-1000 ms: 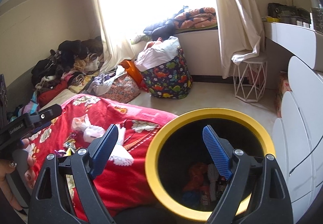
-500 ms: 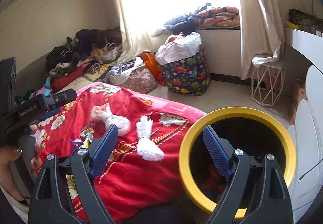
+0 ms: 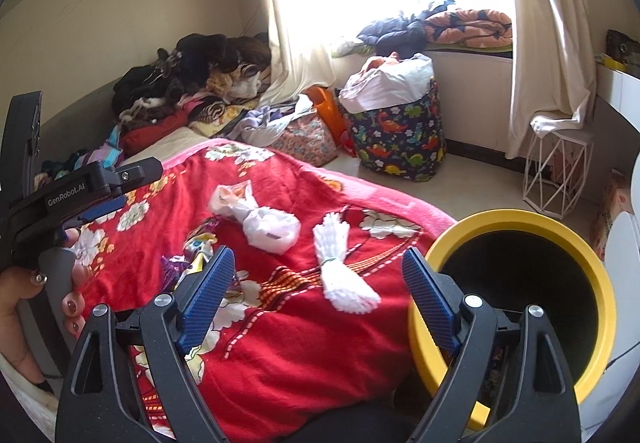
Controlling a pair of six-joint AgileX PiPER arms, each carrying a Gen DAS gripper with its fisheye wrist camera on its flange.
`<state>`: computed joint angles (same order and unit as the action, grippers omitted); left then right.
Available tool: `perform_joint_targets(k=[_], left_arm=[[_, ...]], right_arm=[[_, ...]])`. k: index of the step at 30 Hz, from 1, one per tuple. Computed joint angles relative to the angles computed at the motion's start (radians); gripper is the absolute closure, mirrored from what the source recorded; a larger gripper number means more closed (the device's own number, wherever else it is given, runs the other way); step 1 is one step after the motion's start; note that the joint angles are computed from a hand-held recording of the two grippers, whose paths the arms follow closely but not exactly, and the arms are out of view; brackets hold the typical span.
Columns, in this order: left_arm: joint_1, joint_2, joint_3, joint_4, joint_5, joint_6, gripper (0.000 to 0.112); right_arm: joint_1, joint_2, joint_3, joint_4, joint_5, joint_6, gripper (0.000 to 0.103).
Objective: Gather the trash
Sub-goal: 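Grasp a purple snack wrapper with the left tool while the right tool grasps a silver-brown wrapper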
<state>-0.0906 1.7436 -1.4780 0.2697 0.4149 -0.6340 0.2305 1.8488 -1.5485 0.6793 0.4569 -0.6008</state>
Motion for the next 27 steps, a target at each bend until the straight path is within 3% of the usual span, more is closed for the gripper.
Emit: perform_joint_targets(k=[10, 15, 17, 22, 27], left_arm=[[0.075, -0.025, 0.076, -0.043, -0.012, 0.021, 0.020], [0.117, -0.033, 0.122, -0.122, -0.017, 0.088, 0.020], [0.136, -0.032, 0.137, -0.176, -0.015, 0.135, 0.021], [0.170, -0.029, 0.167, -0.304, 0.000, 0.250, 0.038], [0.210, -0.025, 0.211, -0.548, 0.009, 0.456, 0.054]], right_arm=[[0.056, 0.089, -0.110, -0.041, 0.065, 0.026, 0.020], [0.078, 0.140, -0.164, -0.051, 0.107, 0.027, 0.021], [0.085, 0.178, -0.214, -0.076, 0.144, 0.050, 0.026], [0.094, 0.266, -0.330, -0.110, 0.229, 0.093, 0.034], [0.100, 0.368, -0.486, -0.108, 0.342, 0.109, 0.047]])
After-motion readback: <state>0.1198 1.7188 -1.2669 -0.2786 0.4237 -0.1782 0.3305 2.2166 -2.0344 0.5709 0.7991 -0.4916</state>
